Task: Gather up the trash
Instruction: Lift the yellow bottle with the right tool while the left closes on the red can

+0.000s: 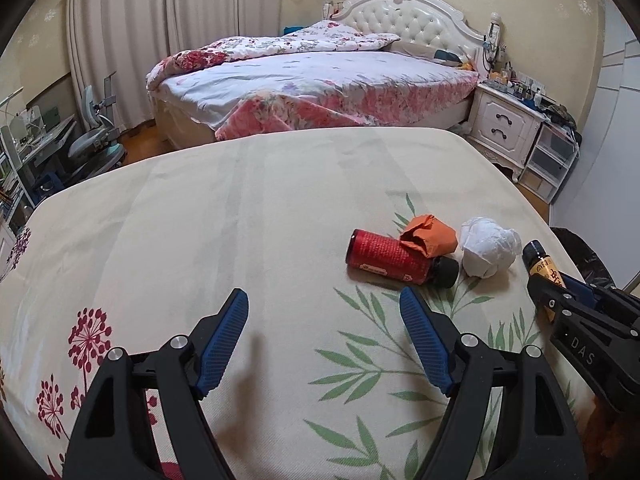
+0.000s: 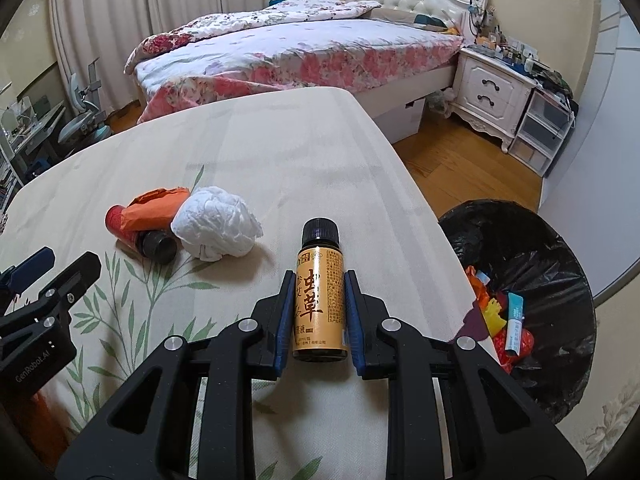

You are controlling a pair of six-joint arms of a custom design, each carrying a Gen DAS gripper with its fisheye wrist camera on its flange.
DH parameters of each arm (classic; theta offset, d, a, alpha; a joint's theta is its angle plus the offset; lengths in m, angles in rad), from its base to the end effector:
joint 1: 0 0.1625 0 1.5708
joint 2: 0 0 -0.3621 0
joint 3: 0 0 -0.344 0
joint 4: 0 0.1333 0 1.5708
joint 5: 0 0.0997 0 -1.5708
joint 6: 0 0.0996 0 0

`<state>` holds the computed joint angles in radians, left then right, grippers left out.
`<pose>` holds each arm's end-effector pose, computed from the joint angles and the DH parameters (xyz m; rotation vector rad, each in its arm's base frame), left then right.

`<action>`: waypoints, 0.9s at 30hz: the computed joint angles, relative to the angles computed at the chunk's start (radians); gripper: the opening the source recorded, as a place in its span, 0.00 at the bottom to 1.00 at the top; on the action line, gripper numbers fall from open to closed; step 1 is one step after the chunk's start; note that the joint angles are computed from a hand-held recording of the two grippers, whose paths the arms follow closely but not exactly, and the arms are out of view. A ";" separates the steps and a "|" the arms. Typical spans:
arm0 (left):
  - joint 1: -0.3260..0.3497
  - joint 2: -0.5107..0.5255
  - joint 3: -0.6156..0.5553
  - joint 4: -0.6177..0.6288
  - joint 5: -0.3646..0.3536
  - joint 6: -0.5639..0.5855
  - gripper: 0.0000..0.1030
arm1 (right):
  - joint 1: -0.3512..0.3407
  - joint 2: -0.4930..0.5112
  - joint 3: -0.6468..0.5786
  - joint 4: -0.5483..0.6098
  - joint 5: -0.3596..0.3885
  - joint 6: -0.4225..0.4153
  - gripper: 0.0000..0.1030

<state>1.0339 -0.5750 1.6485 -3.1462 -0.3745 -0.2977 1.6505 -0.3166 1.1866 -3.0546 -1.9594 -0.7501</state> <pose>-0.0988 -0.6079 0.0731 -0.1088 2.0381 -1.0265 0.1510 -0.6907 -0.0056 0.8716 -2.3685 0.5908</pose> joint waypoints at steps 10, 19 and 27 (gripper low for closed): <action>0.008 0.067 -0.123 0.041 -0.027 0.060 0.74 | -0.009 -0.006 -0.017 0.047 0.034 0.011 0.23; 0.020 0.092 -0.186 0.069 -0.049 0.072 0.75 | -0.016 -0.010 -0.027 0.075 0.056 0.019 0.23; 0.036 0.107 -0.246 0.115 -0.061 0.075 0.76 | -0.017 -0.010 -0.034 0.090 0.066 0.026 0.23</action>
